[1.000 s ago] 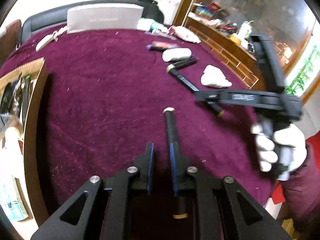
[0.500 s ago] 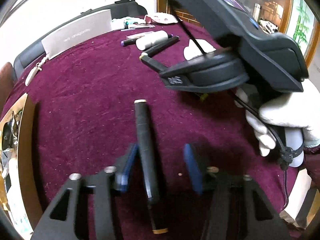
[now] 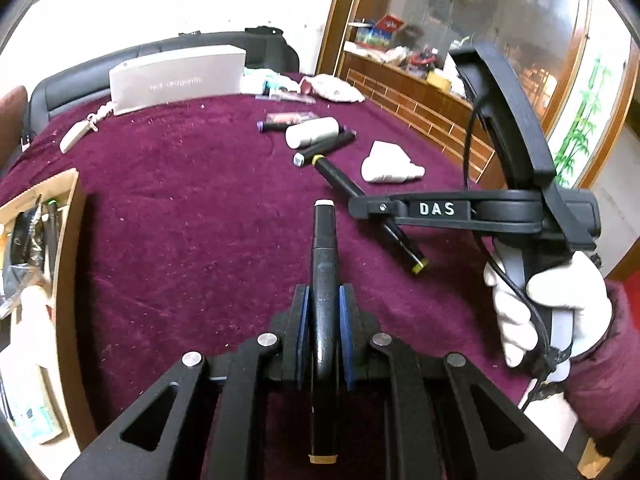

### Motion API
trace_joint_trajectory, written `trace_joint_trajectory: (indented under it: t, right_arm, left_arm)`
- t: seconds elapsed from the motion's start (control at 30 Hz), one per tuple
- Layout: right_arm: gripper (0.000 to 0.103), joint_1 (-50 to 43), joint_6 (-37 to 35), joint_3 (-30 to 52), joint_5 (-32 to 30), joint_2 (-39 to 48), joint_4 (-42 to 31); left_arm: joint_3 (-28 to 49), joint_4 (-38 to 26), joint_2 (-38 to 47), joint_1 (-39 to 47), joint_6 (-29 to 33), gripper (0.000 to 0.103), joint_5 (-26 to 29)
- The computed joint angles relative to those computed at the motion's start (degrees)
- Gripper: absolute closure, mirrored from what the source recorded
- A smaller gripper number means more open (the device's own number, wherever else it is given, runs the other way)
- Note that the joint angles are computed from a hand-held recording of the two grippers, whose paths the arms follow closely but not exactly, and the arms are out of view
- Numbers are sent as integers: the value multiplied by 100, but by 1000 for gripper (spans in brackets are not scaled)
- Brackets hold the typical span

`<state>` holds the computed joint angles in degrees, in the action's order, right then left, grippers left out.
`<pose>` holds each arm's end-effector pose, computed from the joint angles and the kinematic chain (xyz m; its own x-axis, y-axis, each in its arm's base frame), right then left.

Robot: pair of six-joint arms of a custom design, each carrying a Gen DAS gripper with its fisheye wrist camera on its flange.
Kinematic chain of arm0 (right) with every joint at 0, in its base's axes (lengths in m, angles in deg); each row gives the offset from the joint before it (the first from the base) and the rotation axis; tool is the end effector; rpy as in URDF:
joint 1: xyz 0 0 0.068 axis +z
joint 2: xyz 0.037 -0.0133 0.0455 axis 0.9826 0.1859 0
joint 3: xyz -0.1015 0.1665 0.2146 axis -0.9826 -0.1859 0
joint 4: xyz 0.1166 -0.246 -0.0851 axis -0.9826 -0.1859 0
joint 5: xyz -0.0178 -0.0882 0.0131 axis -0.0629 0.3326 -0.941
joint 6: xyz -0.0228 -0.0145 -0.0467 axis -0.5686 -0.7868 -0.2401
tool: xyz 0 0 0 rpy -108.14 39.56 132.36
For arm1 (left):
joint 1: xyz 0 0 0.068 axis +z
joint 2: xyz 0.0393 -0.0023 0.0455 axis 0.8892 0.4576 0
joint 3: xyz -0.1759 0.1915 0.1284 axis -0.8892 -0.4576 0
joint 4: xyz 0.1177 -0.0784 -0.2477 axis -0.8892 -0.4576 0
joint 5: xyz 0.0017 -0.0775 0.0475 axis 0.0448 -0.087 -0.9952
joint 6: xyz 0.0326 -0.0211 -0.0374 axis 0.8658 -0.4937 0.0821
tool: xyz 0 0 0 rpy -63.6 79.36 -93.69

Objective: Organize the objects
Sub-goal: 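Carry both markers over the cardboard tray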

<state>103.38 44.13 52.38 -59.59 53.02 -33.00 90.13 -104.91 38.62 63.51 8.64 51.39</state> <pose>0.3693 0.1751 0.2132 -0.8101 -0.1900 -0.5547 -0.4070 0.8632 0.2988 0.2475 -0.0081 0.2331 -0.7326 0.0261 -0.6802 0.2279 0.9510 -0.2089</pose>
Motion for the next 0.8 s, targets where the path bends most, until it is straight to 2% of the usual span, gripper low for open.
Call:
trace_joint_trajectory:
  t: [0.27, 0.43, 0.6, 0.8]
  right_arm:
    - [90, -168, 785, -648, -953, -622, 313]
    - [90, -5, 877, -549, -1265, -730, 266]
    - [90, 306, 998, -333, -1551, -679, 245]
    - [90, 751, 1246, 104, -1828, -353, 185]
  left_arm:
    - [23, -381, -664, 885, 219, 91, 725]
    - [78, -826, -990, 2234, 622, 91, 1397]
    - [173, -1035, -816, 3745, 1184, 91, 1977]
    - [204, -927, -294, 4936, 1693, 91, 2273]
